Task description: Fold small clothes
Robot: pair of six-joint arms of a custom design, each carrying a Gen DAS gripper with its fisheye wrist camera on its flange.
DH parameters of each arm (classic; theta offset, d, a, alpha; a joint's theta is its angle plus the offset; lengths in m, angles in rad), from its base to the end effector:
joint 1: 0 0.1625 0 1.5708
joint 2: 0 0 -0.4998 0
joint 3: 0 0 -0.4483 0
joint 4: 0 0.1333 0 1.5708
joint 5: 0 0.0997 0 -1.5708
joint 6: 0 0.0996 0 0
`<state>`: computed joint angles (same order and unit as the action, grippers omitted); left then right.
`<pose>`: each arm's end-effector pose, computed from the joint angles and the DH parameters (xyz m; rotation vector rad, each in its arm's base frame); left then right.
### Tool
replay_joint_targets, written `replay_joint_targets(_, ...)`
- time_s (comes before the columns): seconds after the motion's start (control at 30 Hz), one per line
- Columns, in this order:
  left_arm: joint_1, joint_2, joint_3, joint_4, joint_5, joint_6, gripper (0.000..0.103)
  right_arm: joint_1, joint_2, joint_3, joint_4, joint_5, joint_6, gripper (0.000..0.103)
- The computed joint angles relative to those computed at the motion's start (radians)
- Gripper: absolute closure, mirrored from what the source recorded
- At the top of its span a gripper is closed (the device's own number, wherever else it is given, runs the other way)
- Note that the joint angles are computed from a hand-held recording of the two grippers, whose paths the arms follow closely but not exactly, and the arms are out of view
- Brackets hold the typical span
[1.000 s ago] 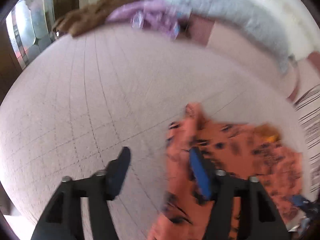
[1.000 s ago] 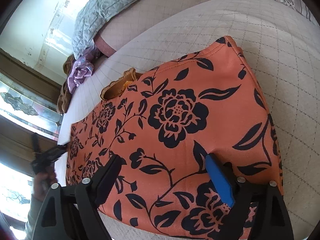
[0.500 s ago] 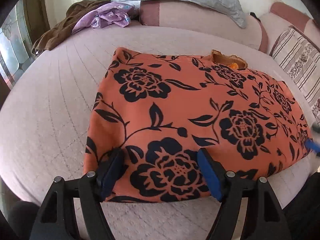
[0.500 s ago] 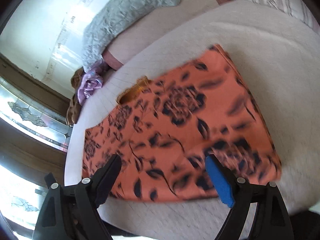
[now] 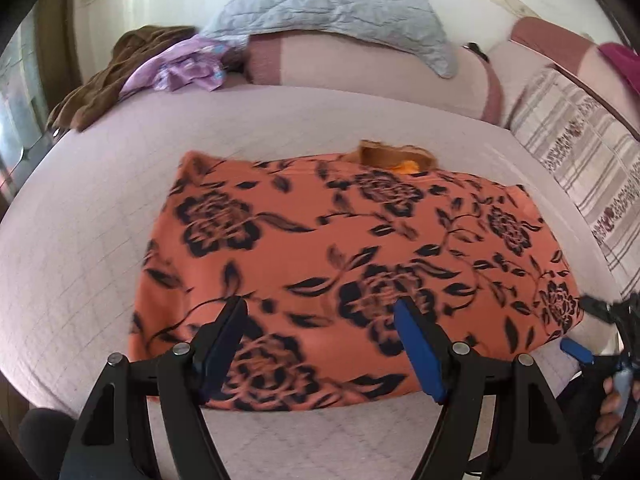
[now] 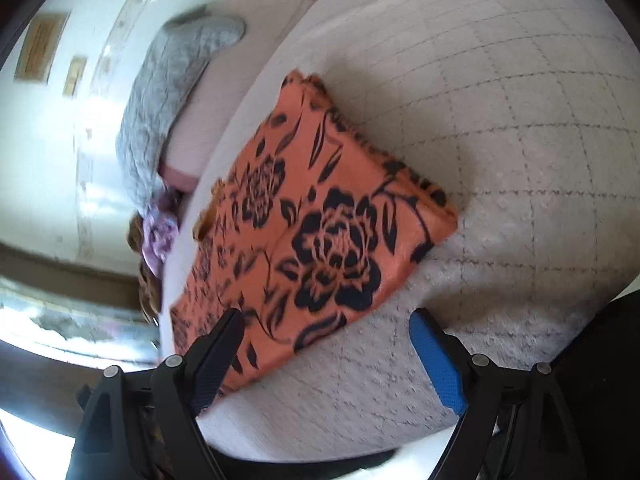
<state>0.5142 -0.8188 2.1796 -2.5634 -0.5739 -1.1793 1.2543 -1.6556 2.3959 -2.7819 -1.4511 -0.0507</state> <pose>-0.3360 -0.4389 0.0027 0.0891 2.2461 -0.9124 0.0065 -0.4466 0.3152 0.3573 3.0004 -0.7455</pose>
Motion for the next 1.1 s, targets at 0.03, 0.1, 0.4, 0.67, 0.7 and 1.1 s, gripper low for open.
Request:
replay_joint_targets(0.03, 0.003, 0.008, -0.007, -0.019, 0.000, 0.021, 0.027, -0.004, 0.010, -0.005, -0.020, 0.017, 0.018, 0.015)
replay_joint_targets(0.1, 0.020, 0.038, -0.029, -0.062, -0.017, 0.075, 0.025, -0.009, 0.033, -0.018, -0.052, 0.032, 0.045, 0.016)
replay_joint_targets(0.4, 0.003, 0.077, -0.088, 0.024, 0.020, 0.114, 0.027, 0.042, 0.058, -0.056, -0.121, -0.053, 0.059, 0.066)
replay_joint_targets(0.67, 0.031, 0.119, -0.143, 0.050, -0.054, 0.204, 0.033, 0.057, 0.092, -0.081, -0.101, -0.073, 0.014, 0.073)
replay_joint_targets(0.7, 0.017, 0.115, -0.127, -0.014, -0.034, 0.236, 0.033, 0.071, 0.093, -0.089, -0.092, -0.105, 0.006, 0.073)
replay_joint_targets(1.1, 0.057, 0.050, -0.025, -0.293, -0.063, 0.283, 0.030, 0.226, 0.162, -0.144, -0.136, -0.310, -0.072, 0.087)
